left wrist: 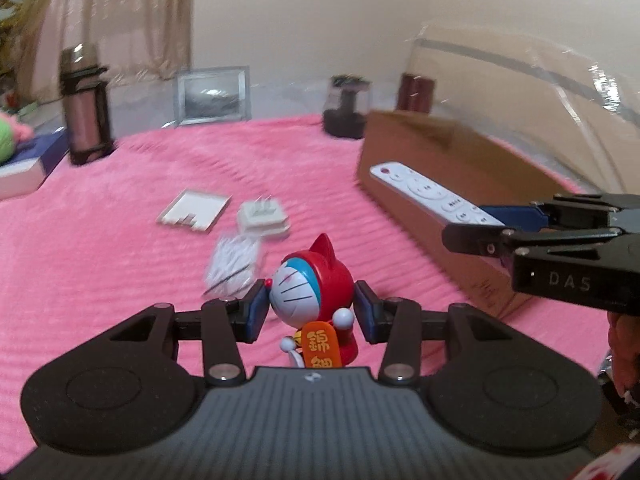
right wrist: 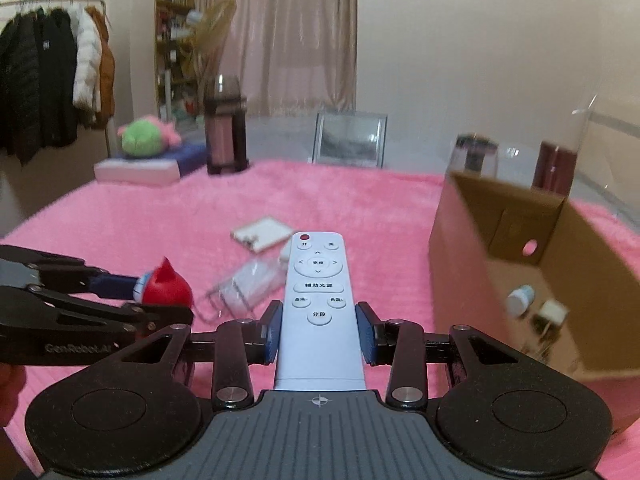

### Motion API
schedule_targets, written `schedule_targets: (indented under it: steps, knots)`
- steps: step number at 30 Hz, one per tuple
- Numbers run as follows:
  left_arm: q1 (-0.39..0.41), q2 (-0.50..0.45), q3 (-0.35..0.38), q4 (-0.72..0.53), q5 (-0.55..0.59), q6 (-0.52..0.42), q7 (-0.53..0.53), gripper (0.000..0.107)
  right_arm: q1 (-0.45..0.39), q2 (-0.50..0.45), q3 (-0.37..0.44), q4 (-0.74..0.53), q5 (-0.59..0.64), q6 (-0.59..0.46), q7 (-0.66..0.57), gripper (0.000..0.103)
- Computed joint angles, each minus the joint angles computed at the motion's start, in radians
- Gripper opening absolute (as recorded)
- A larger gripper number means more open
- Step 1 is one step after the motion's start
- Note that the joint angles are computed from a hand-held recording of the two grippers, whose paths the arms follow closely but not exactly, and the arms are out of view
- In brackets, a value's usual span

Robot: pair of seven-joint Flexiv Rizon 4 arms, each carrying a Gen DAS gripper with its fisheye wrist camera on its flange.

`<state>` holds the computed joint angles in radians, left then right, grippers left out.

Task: Organize rigid objects
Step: 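Carry the figurine with the left tool while the right tool carries the remote into the box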

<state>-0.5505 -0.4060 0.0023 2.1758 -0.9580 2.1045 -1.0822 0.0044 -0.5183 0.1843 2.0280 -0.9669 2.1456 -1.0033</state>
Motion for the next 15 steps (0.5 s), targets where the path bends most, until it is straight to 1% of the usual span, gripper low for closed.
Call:
schedule_targets:
  steps: [1, 3, 6, 8, 12, 14, 15]
  knots:
    - [0.005, 0.007, -0.004, -0.013, 0.015, -0.013, 0.006, 0.04, -0.014, 0.006, 0.001, -0.004, -0.01, 0.008, 0.007, 0.035]
    - [0.01, 0.013, -0.006, -0.04, 0.044, -0.039, 0.015, 0.04, -0.06, 0.013, 0.007, -0.029, -0.069, 0.021, 0.07, 0.035]
    - [0.024, 0.014, -0.007, -0.095, 0.112, -0.088, 0.009, 0.04, -0.086, 0.023, -0.024, -0.069, -0.124, 0.033, 0.126, 0.035]
    - [0.033, 0.01, -0.004, -0.139, 0.161, -0.127, -0.004, 0.04, -0.116, 0.016, -0.044, -0.113, -0.206, 0.042, 0.197, 0.035]
    - [0.035, -0.023, 0.012, -0.245, 0.242, -0.21, -0.021, 0.04, -0.15, -0.008, -0.116, -0.227, -0.369, 0.061, 0.351, 0.035]
    - [0.027, -0.046, 0.028, -0.303, 0.27, -0.255, -0.025, 0.04, -0.157, -0.032, -0.164, -0.299, -0.465, 0.08, 0.458, 0.035]
    - [0.037, -0.056, 0.02, -0.324, 0.29, -0.269, -0.031, 0.04, -0.156, -0.046, -0.192, -0.338, -0.51, 0.095, 0.515, 0.035]
